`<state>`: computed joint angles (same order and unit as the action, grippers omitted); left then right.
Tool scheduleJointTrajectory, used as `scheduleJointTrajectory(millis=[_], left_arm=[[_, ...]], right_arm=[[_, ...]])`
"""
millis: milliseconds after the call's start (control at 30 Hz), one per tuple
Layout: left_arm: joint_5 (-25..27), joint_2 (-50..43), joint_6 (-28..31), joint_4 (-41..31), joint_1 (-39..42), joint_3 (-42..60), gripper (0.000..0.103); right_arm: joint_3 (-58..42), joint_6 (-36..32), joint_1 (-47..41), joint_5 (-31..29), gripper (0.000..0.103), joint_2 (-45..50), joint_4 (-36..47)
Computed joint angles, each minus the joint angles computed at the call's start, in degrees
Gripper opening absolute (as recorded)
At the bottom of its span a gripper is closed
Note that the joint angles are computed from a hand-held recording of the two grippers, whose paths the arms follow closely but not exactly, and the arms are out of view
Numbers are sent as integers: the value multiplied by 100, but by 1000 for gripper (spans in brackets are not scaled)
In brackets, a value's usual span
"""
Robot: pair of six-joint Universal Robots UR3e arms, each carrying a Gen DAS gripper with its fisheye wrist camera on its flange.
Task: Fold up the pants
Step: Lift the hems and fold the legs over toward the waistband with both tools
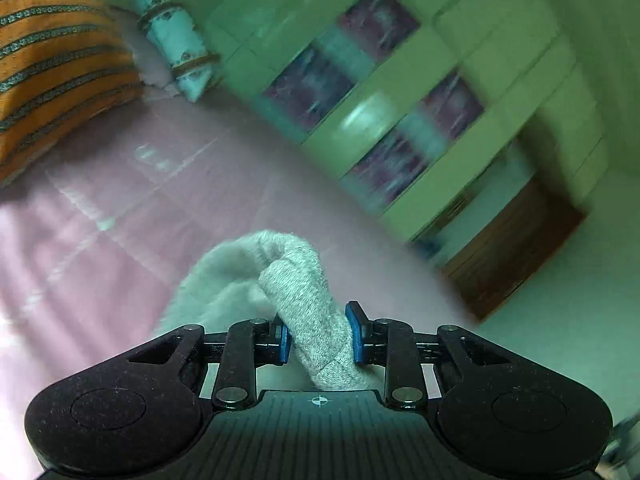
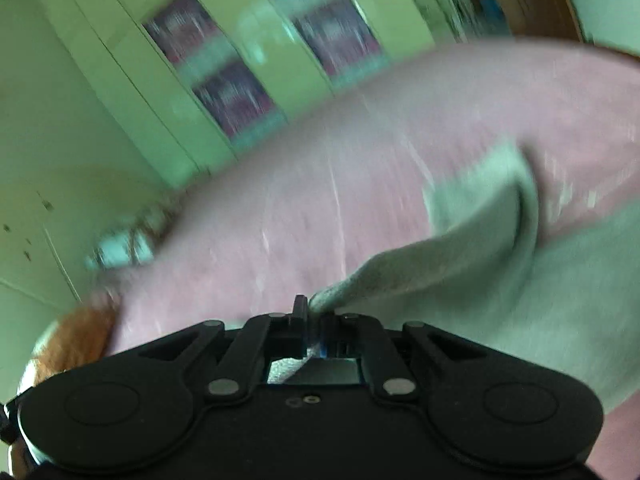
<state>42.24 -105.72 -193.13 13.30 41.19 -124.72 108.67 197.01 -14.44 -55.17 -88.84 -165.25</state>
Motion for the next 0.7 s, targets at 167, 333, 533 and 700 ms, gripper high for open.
scheduleJointTrajectory(millis=[167,333,533,700], left_arm=[[933,140,841,-1464,-289,29,29],[1040,269,1080,-1725,-330,138,29],[1799,356,1025,-1562,-769,186,31],[2891,1115,572,-1495,-1268,-83,102]], right_arm=[[165,-829,205,-483,0,443,1463],[488,-590,180,-397,0,439,1014],[-81,-717,241,-471,0,899,1325],[-264,-796,311,-761,18,543,1539]])
